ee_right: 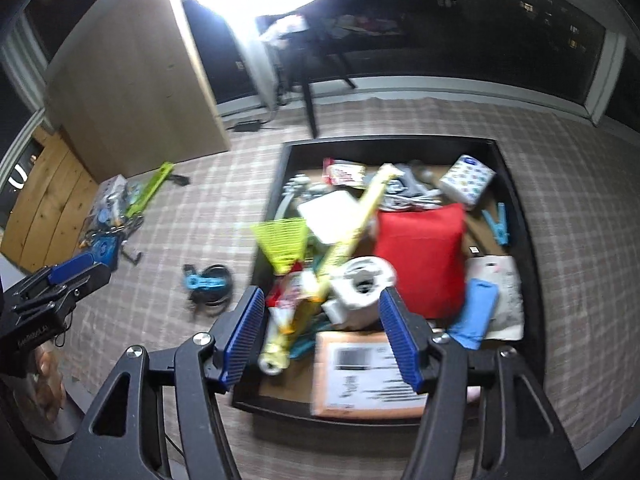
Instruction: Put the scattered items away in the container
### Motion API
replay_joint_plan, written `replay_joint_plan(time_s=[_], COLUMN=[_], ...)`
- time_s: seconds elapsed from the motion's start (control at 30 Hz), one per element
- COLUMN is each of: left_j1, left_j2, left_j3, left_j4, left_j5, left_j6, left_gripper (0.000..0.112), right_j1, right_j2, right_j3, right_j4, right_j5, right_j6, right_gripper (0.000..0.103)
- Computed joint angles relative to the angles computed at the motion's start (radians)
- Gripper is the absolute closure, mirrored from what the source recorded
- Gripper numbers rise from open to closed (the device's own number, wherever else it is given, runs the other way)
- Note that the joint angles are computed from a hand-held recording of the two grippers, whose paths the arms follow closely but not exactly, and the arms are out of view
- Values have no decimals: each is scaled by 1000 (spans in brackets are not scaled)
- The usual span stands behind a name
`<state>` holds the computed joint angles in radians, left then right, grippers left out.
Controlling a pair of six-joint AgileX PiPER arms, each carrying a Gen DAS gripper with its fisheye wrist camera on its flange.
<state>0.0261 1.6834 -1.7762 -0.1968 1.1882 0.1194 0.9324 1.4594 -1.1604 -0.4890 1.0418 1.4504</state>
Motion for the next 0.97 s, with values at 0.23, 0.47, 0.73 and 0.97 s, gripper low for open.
replay_joint_plan(time_s=[0.23,0.47,0.73,0.97], left_j1=[158,277,421,509], left_j2=[-47,-82,-25,19], left_j3=[25,84,89,119], left_j4=[-24,-45,-101,-175], left_j5=[4,-30,-11,-51], left_j6=[92,215,315,418], left_gripper=[42,36,35,35], right_j1=[114,180,200,203], right_j2=[192,389,534,608], right_j3=[-228,-467,-618,-655], right_j4=[-60,-84,-65,-50], right_j5=[64,137,148,140], right_j6=[61,70,91,142], right_gripper=[43,42,42,42])
